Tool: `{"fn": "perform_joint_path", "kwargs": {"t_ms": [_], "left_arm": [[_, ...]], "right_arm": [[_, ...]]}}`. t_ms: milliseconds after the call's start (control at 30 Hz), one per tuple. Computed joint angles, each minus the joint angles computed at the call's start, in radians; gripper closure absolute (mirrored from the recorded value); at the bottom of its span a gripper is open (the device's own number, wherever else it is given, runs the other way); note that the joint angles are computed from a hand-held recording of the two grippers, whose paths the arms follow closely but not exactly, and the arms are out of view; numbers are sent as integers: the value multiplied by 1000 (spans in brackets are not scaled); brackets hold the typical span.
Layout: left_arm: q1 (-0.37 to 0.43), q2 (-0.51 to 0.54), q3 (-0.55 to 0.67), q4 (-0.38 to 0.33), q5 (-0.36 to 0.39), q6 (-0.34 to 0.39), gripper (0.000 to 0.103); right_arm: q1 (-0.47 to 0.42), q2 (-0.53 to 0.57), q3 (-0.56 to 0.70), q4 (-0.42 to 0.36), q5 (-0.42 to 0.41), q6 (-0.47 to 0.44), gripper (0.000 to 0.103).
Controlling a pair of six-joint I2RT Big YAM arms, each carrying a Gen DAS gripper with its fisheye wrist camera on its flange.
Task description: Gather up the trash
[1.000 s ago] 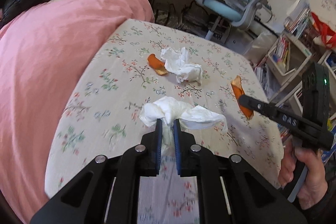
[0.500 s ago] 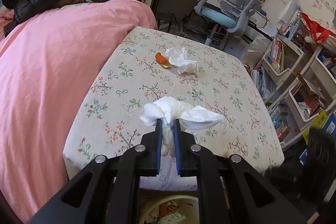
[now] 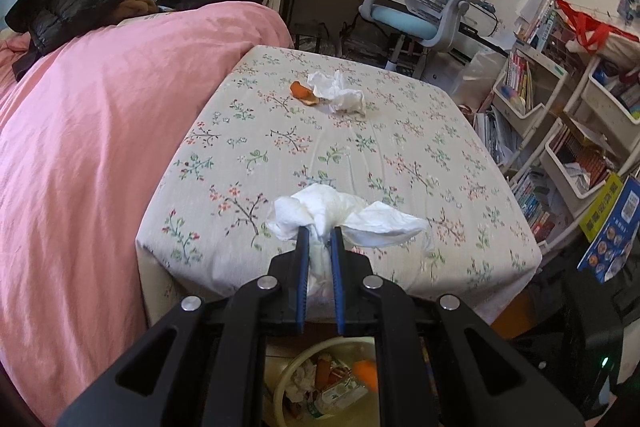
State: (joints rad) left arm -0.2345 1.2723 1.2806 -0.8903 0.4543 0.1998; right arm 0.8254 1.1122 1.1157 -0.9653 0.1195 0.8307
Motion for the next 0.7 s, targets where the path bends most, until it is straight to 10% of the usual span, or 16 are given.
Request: {"fn": "perform_joint_path", "kwargs": {"t_ms": [533, 700], "left_arm": [[-122, -76, -153, -210, -190, 158, 89], [-95, -102, -158, -142, -159, 106, 48]], "right_arm": [[-26, -184, -99, 79, 324, 202, 48], [-25, -173, -91, 47, 355, 223, 42]]}}
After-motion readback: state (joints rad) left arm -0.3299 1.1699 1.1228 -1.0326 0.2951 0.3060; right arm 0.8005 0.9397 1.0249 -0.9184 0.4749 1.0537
